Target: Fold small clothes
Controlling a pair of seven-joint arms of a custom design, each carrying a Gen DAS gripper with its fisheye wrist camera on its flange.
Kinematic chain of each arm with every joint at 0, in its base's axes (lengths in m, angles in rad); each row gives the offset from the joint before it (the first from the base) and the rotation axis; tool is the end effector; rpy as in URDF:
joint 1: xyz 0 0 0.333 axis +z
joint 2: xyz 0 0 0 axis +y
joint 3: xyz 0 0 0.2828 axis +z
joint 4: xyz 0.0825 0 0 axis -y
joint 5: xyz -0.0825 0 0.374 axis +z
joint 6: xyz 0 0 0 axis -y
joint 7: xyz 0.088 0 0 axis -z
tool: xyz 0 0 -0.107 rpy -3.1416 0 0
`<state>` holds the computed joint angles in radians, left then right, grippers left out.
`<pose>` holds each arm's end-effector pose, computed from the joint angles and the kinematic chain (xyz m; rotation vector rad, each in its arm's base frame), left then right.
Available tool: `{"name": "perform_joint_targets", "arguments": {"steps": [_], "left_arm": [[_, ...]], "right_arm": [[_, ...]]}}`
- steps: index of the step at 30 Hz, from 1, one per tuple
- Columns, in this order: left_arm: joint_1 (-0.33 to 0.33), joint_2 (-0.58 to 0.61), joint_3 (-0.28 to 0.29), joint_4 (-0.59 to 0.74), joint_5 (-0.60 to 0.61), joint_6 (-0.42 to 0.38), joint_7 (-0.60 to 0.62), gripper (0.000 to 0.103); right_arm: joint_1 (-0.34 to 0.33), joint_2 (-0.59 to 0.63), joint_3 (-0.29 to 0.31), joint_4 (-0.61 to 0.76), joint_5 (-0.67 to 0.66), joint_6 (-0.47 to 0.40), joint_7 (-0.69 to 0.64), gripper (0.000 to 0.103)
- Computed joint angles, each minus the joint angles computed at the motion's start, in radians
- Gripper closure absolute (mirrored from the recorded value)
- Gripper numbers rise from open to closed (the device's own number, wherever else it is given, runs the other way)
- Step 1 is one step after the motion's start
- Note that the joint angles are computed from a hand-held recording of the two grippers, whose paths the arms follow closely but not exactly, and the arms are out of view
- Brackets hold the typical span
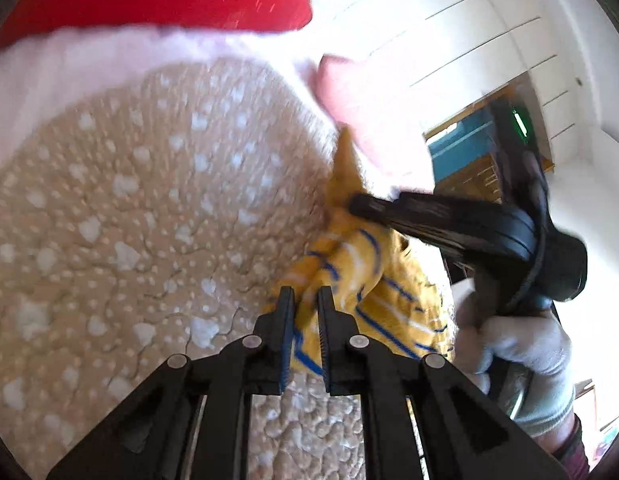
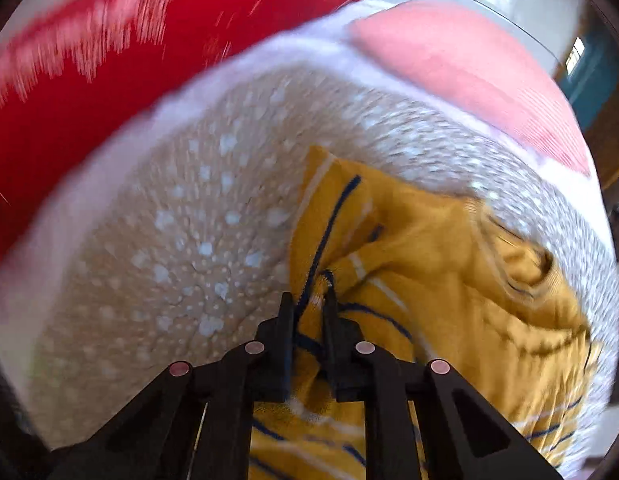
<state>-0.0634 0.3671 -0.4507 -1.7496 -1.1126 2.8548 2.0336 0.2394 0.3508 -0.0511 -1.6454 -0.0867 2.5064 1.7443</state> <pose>0.6118 -0.2547 0.4117 1.9376 -1.7627 1.4278 0.6655 0.1315 0.4409 -2.0024 1.8504 -0.5010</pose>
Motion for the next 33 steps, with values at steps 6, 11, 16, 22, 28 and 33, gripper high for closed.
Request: {"name": "perform_joint_targets", "arguments": {"steps": [6, 11, 16, 22, 28, 33], "left_arm": [[-0.059, -0.095, 0.006, -0.106, 0.112, 0.049, -0.063, 0.093], [-0.205, -0.090, 0.093, -0.095, 0.513, -0.008, -0.329, 0.093], [-0.263, -0.033, 0.089, -0.001, 0.751, -0.090, -0.469, 0.093], [-0.339, 0.081, 0.100, 0.163, 0.984, -0.192, -0.607, 0.089], [-0.378, 0.160, 0.115, 0.285, 1.102, -0.301, -0.719, 0.089], [-0.379, 0.142, 0.112, 0.279, 1.137, -0.324, -0.750, 0.089]], "right_arm": [[-0.156, -0.287, 0.002, -0.333, 0.278, 0.193, -0.202, 0.090], [-0.263, -0.400, -0.066, -0.483, 0.577, 0.239, -0.417, 0.090], [-0.341, -0.421, -0.131, -0.548, 0.795, 0.235, -0.571, 0.091], [-0.412, -0.375, -0.143, -0.565, 0.856, 0.232, -0.632, 0.091], [-0.425, -0.379, -0.142, -0.609, 0.726, 0.231, -0.594, 0.092], [-0.465, -0.378, -0.142, -0.641, 0.776, 0.215, -0.670, 0.096]]}}
